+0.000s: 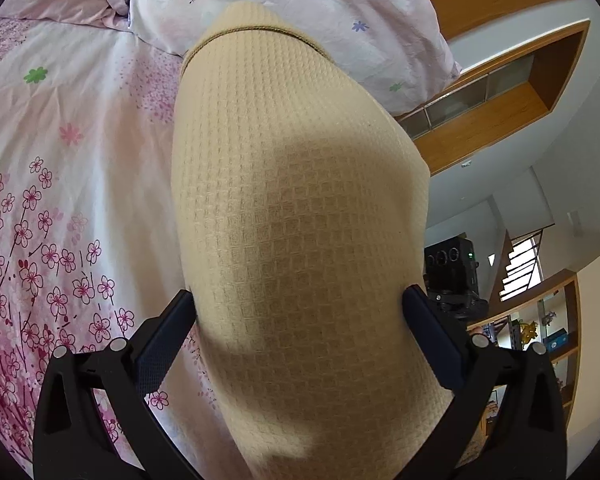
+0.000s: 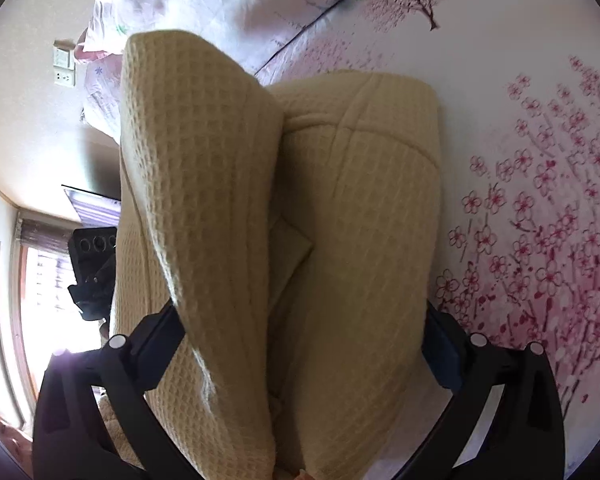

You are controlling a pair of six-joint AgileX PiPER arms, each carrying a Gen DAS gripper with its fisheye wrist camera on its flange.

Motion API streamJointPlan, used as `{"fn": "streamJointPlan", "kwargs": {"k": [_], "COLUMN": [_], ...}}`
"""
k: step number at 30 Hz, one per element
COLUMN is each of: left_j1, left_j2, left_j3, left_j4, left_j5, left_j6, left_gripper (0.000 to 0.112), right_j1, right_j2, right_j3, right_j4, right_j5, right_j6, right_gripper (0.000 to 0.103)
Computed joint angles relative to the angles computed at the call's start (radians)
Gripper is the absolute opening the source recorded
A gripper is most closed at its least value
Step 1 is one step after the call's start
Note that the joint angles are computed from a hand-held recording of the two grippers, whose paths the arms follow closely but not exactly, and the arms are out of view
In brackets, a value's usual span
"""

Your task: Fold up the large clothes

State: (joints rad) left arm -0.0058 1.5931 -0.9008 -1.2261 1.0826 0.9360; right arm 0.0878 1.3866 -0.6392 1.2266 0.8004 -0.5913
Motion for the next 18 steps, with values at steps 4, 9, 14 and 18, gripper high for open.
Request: {"fn": "streamJointPlan", "kwargs": {"k": [4, 9, 14, 18], "left_j1": [0.005, 0.023, 0.050, 0.076], "left_j2": [0.008, 0.031, 0.074, 0.131], "left_j3": [0.011, 0.012, 0.003, 0.020], "left_j4": [-0.026, -0.043, -0.062, -0.114], "left_j5": [0.005, 0.037, 0.087, 0.131], "left_j6": [0.018, 0.047, 0.082, 0.104], "left_gripper": [0.102, 0.102, 0.102, 0.102], "right_j1": [0.007, -0.002, 0.003, -0.018], "right_j2": [0.044, 0.053, 0.069, 0.109], "right_j3": [-0.009, -0.001, 0.013, 0.062], "right_j4": [0.074, 0.120, 0.176, 0.299], "right_j5": [0.040, 0.064, 0.073, 0.130], "right_j6": [-0.060, -0.119, -0.178, -0.331], "right_gripper": [0.101, 0.101, 0.094, 0.074]}}
